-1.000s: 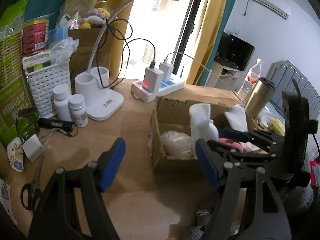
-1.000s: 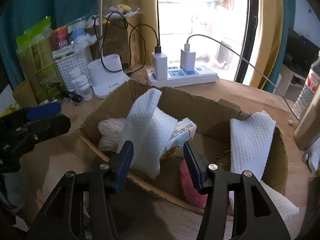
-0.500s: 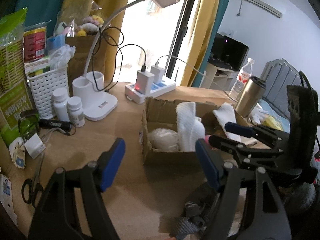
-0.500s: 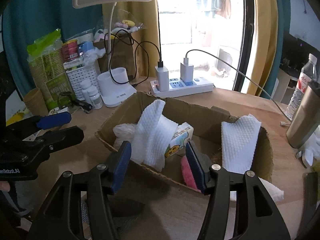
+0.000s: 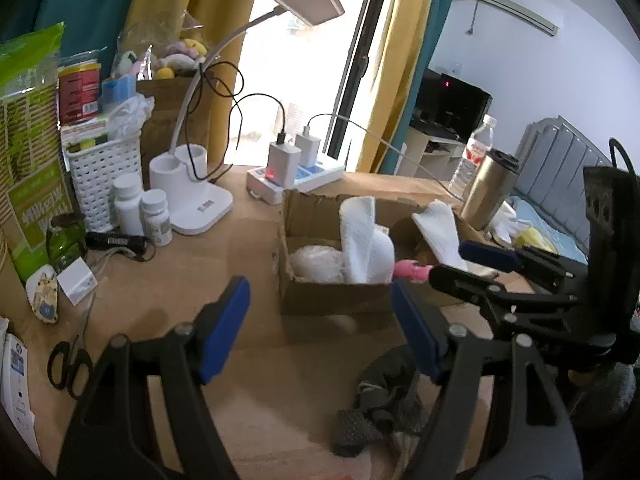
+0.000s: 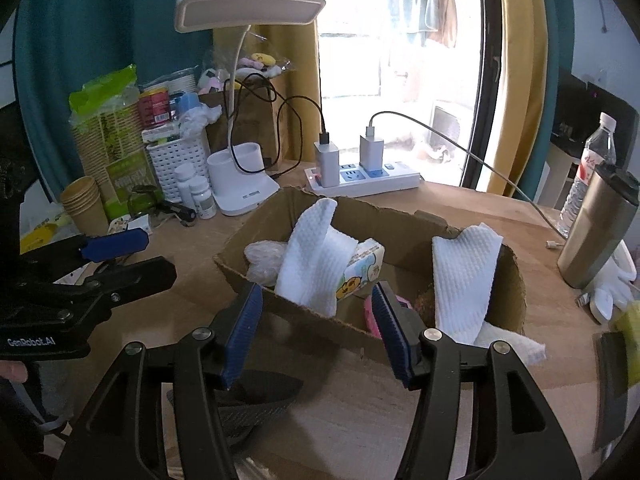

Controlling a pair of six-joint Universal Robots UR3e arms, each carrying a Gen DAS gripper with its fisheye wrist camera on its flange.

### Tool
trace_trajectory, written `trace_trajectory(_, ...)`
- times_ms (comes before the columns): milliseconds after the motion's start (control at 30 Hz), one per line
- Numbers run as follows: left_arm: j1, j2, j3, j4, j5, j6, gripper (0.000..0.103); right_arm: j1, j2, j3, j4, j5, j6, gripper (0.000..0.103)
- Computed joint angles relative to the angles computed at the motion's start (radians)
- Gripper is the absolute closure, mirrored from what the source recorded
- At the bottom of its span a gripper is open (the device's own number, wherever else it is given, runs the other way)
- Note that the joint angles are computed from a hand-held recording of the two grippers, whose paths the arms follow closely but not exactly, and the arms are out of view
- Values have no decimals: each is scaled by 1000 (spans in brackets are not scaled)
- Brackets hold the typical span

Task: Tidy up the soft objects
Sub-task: 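Move both tools back to the desk toward the cotton-swab bag and gray glove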

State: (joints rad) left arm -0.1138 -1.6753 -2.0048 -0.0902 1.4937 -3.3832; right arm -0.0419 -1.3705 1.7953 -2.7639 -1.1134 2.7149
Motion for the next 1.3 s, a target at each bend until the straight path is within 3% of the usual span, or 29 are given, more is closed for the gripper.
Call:
trace_trajectory(333,-21,54,-70,20,21,-13,24,-22,-104,125,-28,17,-10,43)
trace_trajectory(1300,-75,246,-315,65,59,-46,23,-68,-363,445,-36,41,-58,42)
